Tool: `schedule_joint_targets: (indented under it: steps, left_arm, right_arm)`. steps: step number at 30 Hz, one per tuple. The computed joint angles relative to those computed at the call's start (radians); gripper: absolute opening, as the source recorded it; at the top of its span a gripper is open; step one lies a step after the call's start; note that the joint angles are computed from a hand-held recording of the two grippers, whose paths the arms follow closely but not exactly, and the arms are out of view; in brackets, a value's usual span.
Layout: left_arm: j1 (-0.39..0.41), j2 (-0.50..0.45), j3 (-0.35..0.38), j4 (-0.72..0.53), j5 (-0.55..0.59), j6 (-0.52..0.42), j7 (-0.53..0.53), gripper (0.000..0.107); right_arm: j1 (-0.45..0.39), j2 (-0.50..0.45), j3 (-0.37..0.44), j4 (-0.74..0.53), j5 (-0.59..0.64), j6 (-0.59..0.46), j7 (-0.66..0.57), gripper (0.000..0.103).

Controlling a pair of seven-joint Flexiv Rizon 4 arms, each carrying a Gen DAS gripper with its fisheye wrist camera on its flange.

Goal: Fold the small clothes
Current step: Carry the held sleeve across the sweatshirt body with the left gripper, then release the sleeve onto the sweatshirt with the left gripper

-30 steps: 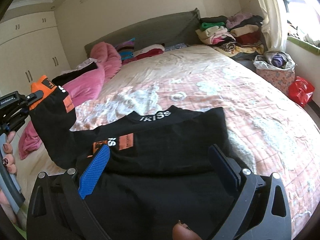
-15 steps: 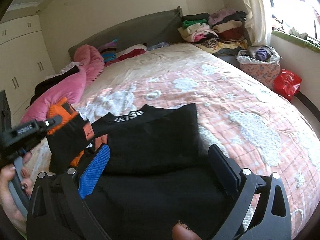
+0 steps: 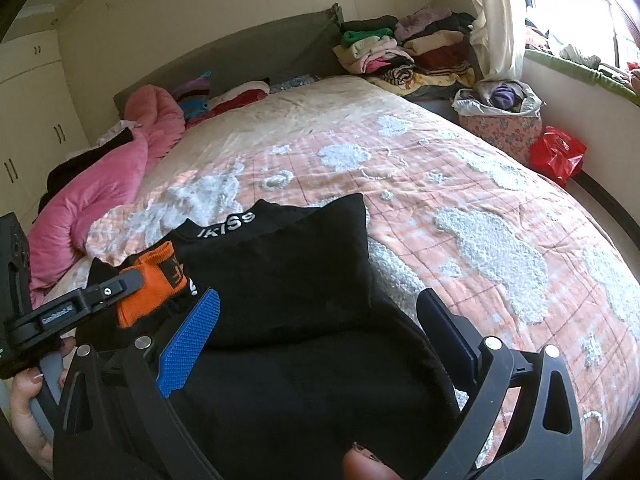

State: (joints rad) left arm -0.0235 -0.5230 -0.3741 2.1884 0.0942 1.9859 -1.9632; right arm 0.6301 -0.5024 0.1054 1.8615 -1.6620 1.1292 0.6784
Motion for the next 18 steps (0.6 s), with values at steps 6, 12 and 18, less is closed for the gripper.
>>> schedule_joint_targets:
  steps: [6,12,18]
  left_arm:
    - [0.011,0.017,0.007,0.011,0.005,0.008,-0.001,0.060]
    - [-0.073,0.051,0.123,0.030,-0.057,0.031,0.011,0.071]
    - [-0.288,0.072,0.337,0.062,-0.263,0.075,0.109,0.089]
  right_arm:
    - [0.000,-0.057,-0.004,-0.043,0.043,0.079,-0.040,0.098]
    - [0.038,-0.111,-0.027,-0.095,0.113,0.127,-0.118,0.098]
    - [0.075,-0.186,-0.063,-0.160,0.209,0.232,-0.194,0.096]
